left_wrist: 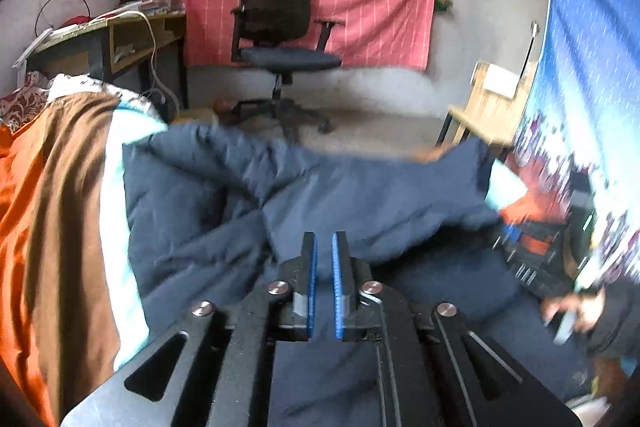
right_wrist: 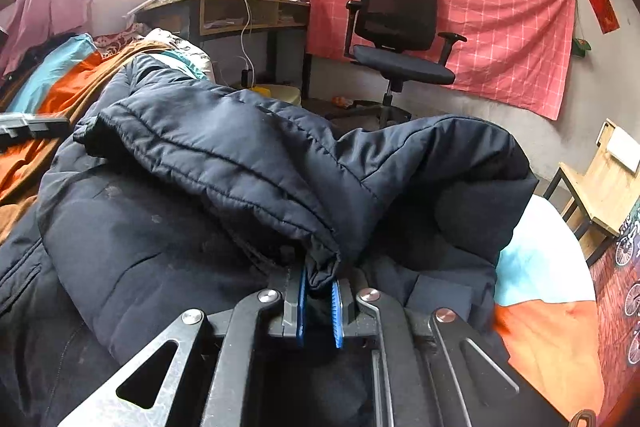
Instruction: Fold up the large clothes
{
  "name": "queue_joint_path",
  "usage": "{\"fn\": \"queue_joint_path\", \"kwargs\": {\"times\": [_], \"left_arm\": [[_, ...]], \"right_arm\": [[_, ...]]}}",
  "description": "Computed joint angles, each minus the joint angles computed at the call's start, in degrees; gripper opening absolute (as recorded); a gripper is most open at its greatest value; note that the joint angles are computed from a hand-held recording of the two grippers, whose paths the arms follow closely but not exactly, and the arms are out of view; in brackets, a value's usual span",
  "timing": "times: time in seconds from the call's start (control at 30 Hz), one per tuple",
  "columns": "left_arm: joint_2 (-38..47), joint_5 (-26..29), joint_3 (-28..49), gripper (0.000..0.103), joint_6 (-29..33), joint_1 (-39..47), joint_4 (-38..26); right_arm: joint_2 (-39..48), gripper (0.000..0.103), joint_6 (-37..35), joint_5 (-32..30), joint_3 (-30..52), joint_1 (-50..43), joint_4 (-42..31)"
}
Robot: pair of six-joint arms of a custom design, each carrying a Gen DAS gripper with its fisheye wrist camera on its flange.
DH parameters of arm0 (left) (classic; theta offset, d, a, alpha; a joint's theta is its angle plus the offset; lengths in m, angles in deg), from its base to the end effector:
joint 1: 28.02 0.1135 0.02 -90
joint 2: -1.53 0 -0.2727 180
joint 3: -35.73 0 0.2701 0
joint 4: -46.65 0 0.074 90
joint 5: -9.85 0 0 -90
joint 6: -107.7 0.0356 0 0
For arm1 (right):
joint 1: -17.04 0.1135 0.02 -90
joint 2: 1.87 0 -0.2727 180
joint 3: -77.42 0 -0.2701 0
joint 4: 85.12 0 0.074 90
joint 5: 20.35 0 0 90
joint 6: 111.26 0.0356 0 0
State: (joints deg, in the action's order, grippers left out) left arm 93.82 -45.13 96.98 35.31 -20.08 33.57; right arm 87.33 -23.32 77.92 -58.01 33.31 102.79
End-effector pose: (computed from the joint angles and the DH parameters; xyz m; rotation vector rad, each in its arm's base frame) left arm 0.3360 0.0262 0.1749 0.4776 2.1650 -0.4705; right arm 0.2855 0.0780 0.1311 -0.2720 2.1872 -0.0214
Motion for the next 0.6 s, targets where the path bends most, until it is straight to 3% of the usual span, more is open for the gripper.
{"fn": "queue_joint_path", "kwargs": {"times": [0.07, 0.3, 0.43, 0.53, 0.6], "left_arm": [[0.9, -2.9, 1.8, 0.024, -3.5, -2.5, 1.7], [11.4, -11.8, 9.9, 0.024, -6.8, -10.1, 2.2], [13.3, -12.0, 9.3, 0.024, -6.5, -10.3, 5.3], [13.7, -13.0, 8.4, 0.024, -5.1, -10.9, 6.9], [14.1, -14.2, 8.1, 0.024, -3.8, -11.5, 8.0]], "right_arm": [[0.3, 0.010, 0.5, 0.2, 0.1, 0.0, 0.2], [-0.1, 0.011, 0.4, -0.4, 0.3, -0.3, -0.1], [-4.1, 0.013, -0.5, -1.5, -1.1, -0.9, -2.3], [-11.5, 0.027, -0.6, -4.8, -4.0, -2.6, -4.3], [-16.8, 0.044, -0.7, -5.7, -5.9, -3.3, -3.9]]}}
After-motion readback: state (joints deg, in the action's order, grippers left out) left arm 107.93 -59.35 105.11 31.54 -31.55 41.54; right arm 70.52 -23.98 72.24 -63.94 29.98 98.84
